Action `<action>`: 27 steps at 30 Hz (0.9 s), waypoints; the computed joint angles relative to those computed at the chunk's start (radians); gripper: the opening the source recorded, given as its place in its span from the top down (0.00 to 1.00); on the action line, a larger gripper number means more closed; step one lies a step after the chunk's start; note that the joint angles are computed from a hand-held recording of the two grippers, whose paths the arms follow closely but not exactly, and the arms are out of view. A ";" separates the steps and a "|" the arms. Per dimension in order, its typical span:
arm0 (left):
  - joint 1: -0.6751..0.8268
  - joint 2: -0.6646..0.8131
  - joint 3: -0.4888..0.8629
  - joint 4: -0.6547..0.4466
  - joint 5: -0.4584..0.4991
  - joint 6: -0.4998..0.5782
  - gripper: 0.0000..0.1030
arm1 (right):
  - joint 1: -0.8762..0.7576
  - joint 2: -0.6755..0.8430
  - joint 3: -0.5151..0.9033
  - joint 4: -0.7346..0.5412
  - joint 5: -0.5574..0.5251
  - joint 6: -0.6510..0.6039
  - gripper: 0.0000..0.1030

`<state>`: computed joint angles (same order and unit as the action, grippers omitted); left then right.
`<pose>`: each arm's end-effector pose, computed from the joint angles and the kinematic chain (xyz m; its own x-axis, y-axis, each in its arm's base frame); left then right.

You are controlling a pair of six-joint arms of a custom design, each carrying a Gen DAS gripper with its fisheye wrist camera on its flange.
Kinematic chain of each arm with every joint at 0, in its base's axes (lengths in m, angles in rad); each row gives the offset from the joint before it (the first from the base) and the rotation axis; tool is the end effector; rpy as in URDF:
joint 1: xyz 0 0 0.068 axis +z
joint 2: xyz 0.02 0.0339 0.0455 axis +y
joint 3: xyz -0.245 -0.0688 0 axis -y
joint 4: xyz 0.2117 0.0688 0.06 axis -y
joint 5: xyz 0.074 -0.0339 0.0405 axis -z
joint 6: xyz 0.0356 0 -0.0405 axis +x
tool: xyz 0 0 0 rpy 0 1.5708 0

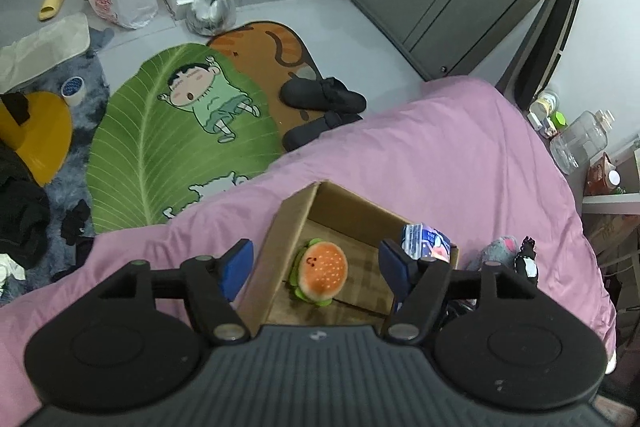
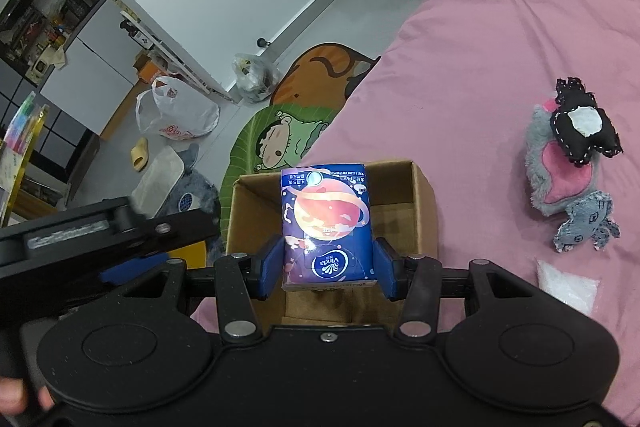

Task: Organize soft objects
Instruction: 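Open the left gripper over the box while the right gripper releases the tissue pack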

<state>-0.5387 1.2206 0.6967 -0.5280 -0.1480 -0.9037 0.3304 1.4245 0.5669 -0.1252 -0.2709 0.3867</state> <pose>0.1773 -0.0999 0.1948 -0.8105 -0.4208 -0.4074 -0.3105 0.8985 -0.3104 0.2128 0.0831 0.1449 -0.8998 0.0756 -0.4298 -0.1227 0.9013 0.4154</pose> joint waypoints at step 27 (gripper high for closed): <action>-0.053 -0.382 0.002 -0.376 -0.131 -0.057 0.11 | 0.066 -0.204 -0.060 -0.071 0.161 0.028 0.03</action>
